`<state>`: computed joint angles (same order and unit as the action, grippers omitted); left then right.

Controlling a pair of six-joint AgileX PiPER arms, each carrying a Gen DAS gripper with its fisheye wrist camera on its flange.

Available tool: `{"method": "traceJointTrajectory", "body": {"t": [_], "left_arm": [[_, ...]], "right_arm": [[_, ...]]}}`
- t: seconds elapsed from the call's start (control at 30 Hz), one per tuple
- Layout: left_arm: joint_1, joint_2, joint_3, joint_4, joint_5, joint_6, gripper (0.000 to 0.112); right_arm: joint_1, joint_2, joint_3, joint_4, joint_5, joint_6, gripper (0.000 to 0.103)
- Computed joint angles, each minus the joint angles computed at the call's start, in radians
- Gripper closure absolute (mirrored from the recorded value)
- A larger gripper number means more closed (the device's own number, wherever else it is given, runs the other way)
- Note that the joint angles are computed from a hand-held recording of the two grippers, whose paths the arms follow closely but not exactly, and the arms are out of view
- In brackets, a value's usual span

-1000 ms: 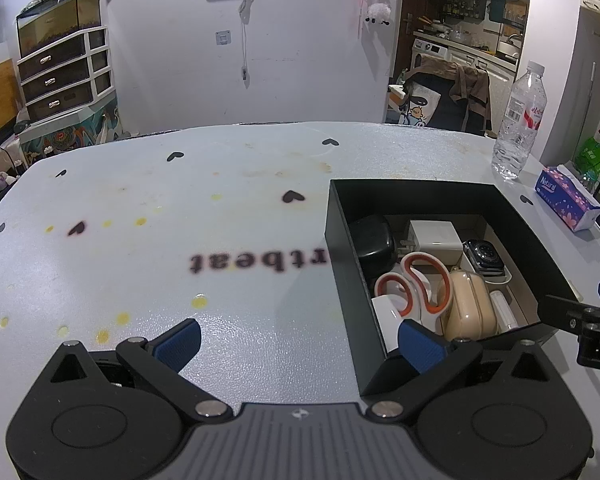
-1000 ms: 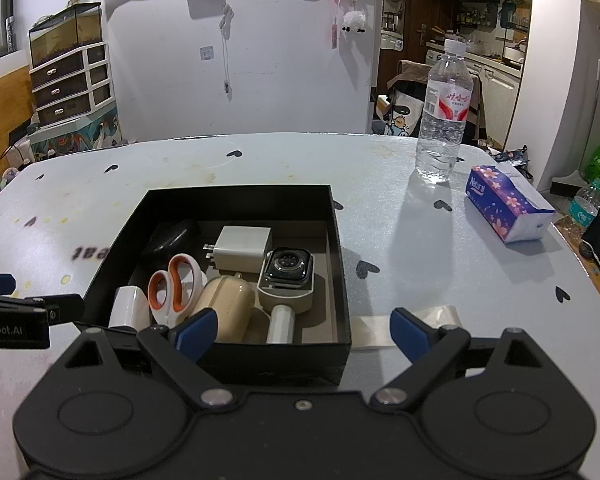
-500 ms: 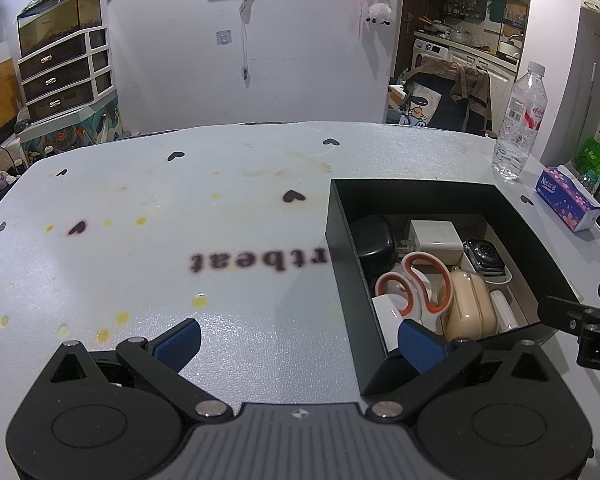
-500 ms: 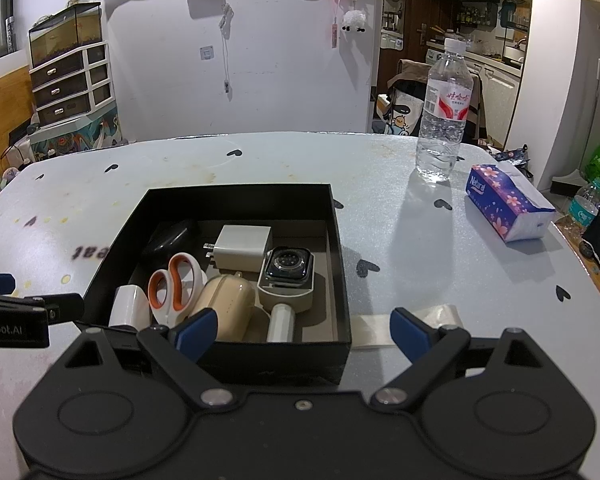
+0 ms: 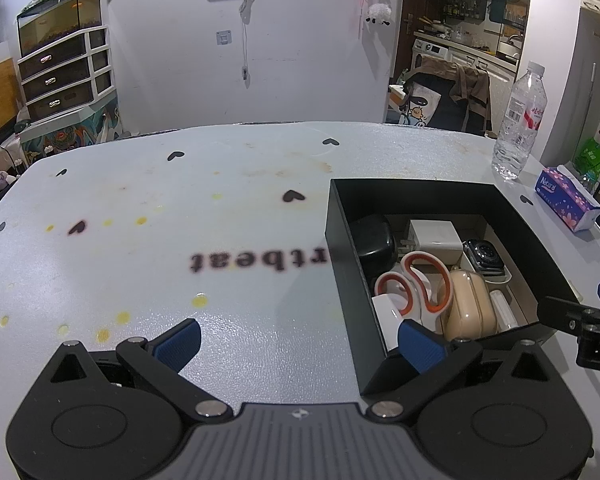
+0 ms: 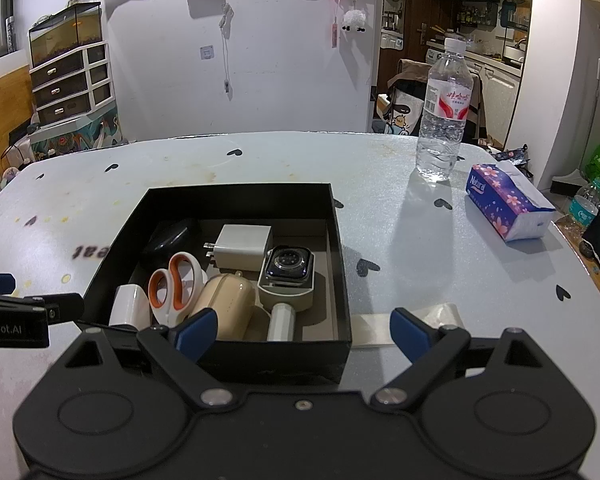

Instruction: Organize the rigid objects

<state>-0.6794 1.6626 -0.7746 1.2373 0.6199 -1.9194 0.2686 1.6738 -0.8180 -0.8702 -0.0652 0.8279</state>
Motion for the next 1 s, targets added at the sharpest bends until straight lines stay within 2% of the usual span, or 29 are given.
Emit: {"method": "traceJointTrajectory", "body": {"t": [0.2, 0.33, 1.0], "left_arm": [[-0.002, -0.001, 0.000, -0.007, 0.004, 0.003, 0.009], [-0.006, -0.001, 0.000, -0.005, 0.006, -0.003, 0.009], [-0.011, -0.008, 0.000, -0.010, 0.015, 0.001, 0.009]], "right_arm": [[0.002, -0.001, 0.000, -0.021, 0.003, 0.022, 0.009], [0.005, 0.000, 0.003, 0.058, 0.002, -0.055, 0.010], [0.005, -0.003, 0.006, 0.047, -0.001, -0.044, 0.010]]}}
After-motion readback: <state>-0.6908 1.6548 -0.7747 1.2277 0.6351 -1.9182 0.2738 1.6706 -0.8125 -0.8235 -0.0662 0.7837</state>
